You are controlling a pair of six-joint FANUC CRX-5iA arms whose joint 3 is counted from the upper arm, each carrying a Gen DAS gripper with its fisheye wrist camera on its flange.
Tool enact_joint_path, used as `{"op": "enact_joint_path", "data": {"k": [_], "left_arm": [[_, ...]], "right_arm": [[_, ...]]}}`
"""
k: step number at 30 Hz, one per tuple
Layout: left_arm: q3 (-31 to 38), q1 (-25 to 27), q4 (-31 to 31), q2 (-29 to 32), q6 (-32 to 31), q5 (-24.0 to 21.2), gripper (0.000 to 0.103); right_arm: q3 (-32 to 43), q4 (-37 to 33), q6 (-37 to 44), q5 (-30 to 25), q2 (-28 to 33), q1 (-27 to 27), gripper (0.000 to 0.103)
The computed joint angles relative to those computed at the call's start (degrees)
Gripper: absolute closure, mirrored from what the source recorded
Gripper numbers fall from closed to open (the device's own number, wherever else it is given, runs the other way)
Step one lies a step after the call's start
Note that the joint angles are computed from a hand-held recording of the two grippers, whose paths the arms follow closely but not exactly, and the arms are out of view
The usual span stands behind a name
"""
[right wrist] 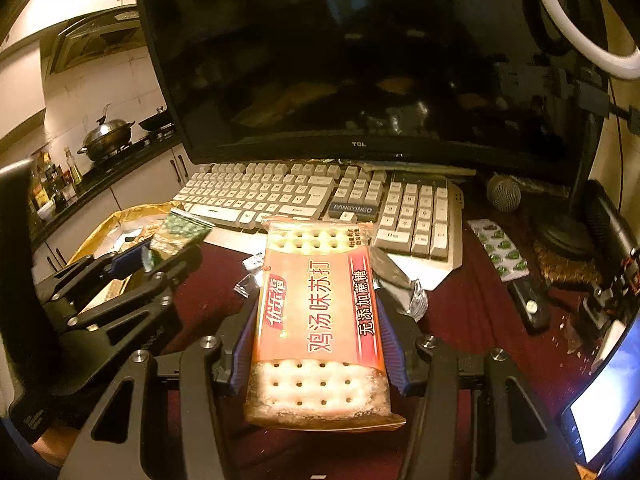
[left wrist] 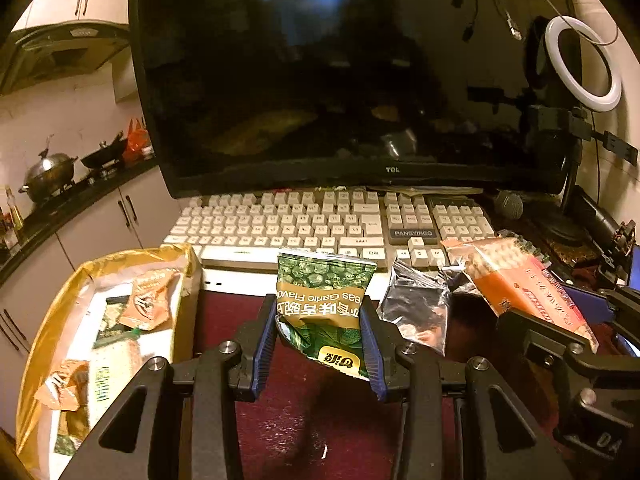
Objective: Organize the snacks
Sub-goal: 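Carry the pea bag and cracker pack toward the tray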
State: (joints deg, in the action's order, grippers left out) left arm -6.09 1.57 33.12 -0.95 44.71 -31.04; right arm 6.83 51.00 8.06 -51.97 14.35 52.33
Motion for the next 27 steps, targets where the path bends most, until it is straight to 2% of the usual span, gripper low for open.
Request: {"op": "enact_joint_path", "data": {"k": [8,16,22,27], "left_arm": [[-3.13,2.17,1.36,-3.87,-2.22,1.45,0.062],[-3.74,6.71,1.11,-5.32,-0.35,1.49,0.062],[-2.57,10.69,-1.58,-4.67,3.63,0.05,0.062],[-1.98,14.21,-2.61,-3.79,5.94,-1.82,0.062]], "right_arm": [[2.16,-3.04,0.98,-0.22,0.22,1.45,0.05],[9.69,-7.26,8.22,-1.21,4.03,3.08,0.05],[19.29,-12.32,16.16,-2.83,9.18,3.81,0.05],[32.74,-18.87,25.43,-6.34,16.25,4.01,0.05]]}}
